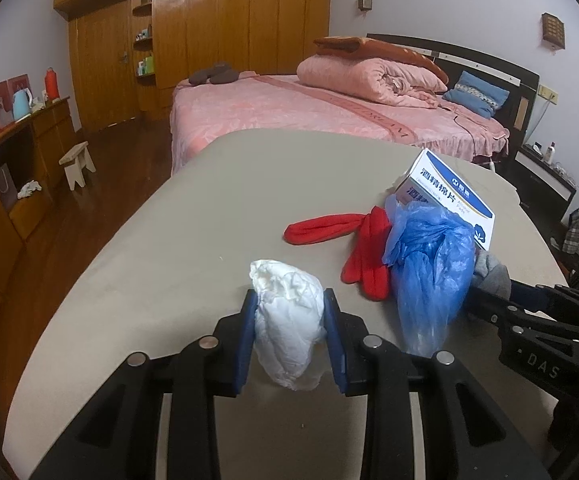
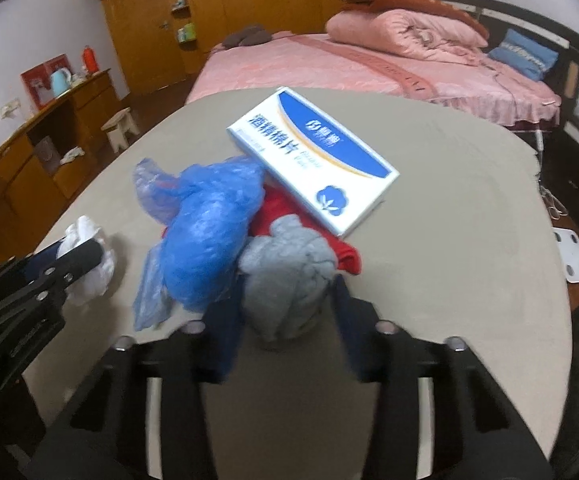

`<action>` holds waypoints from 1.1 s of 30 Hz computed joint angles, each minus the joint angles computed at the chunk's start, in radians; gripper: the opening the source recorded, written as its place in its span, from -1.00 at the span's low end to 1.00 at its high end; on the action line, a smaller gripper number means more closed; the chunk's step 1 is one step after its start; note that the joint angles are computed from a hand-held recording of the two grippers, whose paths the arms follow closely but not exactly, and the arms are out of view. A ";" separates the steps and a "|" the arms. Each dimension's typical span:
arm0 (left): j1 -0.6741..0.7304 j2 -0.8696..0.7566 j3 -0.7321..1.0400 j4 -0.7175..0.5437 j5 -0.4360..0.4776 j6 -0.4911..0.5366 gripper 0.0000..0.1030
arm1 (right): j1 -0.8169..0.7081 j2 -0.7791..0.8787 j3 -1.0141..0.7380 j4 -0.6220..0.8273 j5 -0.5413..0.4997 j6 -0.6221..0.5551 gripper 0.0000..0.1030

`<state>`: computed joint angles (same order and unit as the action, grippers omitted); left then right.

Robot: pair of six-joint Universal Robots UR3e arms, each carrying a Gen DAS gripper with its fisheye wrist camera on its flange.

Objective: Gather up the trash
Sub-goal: 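Grasp the grey cloth with the right tool while the left tool holds the tissue, then carry the grey cloth and white tissue to the bin and open both tools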

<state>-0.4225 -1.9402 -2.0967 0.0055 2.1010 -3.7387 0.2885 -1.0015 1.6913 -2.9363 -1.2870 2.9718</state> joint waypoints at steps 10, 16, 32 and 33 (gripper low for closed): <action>-0.049 0.013 0.046 -0.033 0.035 -0.006 -0.38 | -0.075 -0.130 0.135 -0.021 0.061 -0.018 -0.28; -0.109 0.003 0.135 -0.086 0.066 -0.013 -0.38 | -0.132 -0.208 0.206 -0.033 0.085 -0.022 -0.28; -0.216 -0.095 0.404 -0.188 0.095 0.014 -0.38 | -0.286 -0.377 0.324 -0.030 0.181 -0.072 -0.28; -0.219 -0.100 0.414 -0.191 0.095 0.015 -0.38 | -0.299 -0.390 0.333 -0.025 0.189 -0.078 -0.28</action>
